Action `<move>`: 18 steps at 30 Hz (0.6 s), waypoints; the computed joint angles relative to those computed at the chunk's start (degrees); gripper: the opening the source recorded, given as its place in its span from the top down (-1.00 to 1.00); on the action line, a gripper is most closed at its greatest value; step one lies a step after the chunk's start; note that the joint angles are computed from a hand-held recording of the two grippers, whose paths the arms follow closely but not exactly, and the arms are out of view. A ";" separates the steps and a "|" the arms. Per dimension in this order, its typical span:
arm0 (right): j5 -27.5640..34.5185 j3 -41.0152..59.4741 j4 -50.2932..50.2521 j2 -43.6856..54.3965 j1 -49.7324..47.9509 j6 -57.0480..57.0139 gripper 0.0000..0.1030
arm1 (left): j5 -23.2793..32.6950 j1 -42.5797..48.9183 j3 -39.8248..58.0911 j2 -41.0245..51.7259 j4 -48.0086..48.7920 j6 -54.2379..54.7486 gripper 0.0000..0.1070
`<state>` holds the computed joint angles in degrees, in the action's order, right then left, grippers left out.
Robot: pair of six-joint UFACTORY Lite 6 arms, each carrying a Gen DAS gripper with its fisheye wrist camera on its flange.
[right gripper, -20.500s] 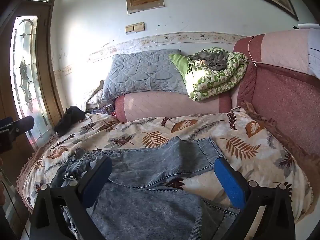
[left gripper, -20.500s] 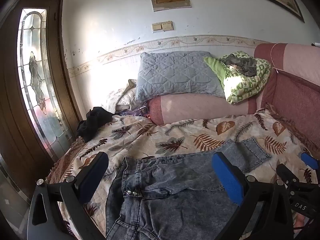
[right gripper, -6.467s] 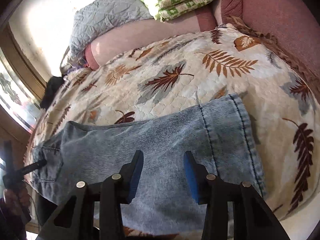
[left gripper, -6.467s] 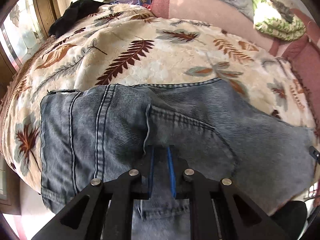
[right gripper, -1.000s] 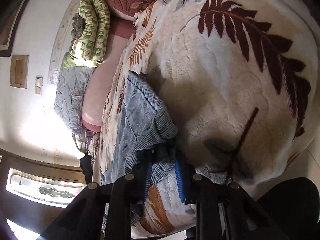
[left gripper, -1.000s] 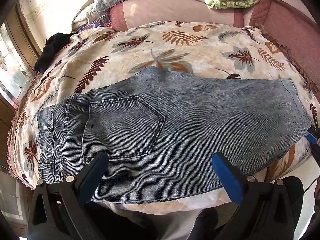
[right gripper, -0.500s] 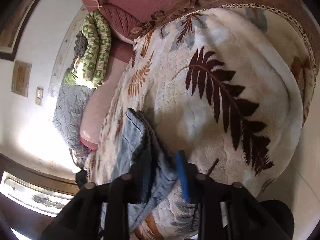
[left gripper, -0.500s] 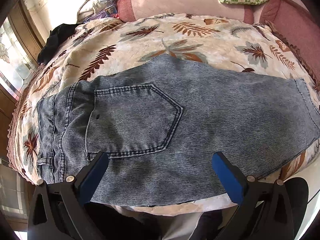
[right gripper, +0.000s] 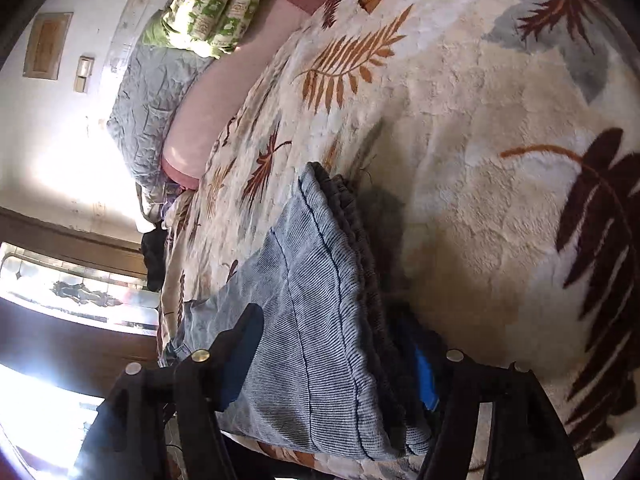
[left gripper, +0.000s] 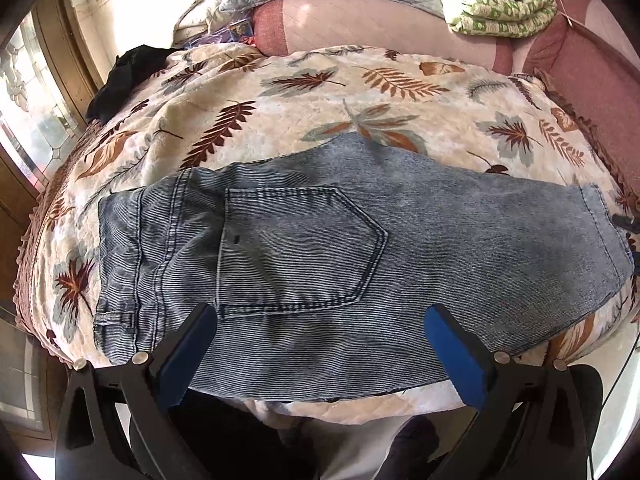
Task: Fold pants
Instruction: 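Grasp the jeans leg hem with the right tool and fold it toward the waistband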
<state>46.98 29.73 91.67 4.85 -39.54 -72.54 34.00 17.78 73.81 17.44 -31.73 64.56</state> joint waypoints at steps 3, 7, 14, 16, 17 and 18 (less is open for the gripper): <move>-1.05 1.84 -0.80 2.54 5.60 1.19 0.62 | 1.46 0.71 1.79 1.15 -0.21 -0.51 -0.92; -10.36 -1.98 3.40 -7.82 15.11 4.45 0.65 | 2.66 1.61 3.99 2.88 0.36 -1.04 -0.92; -21.59 2.97 -10.30 -23.68 29.26 30.34 0.66 | 7.69 5.08 10.92 7.70 -1.68 -1.43 -0.92; -25.43 7.45 -14.98 -22.47 36.79 38.16 0.66 | 8.96 6.13 12.94 8.92 -2.17 -1.89 -0.92; -27.27 9.77 -16.70 -20.69 40.34 41.33 0.66 | 9.54 6.66 13.82 9.42 -2.46 -1.93 -0.92; -28.72 11.43 -16.75 -18.89 43.21 42.26 0.66 | 10.05 7.21 14.53 9.80 -2.94 -1.65 -0.92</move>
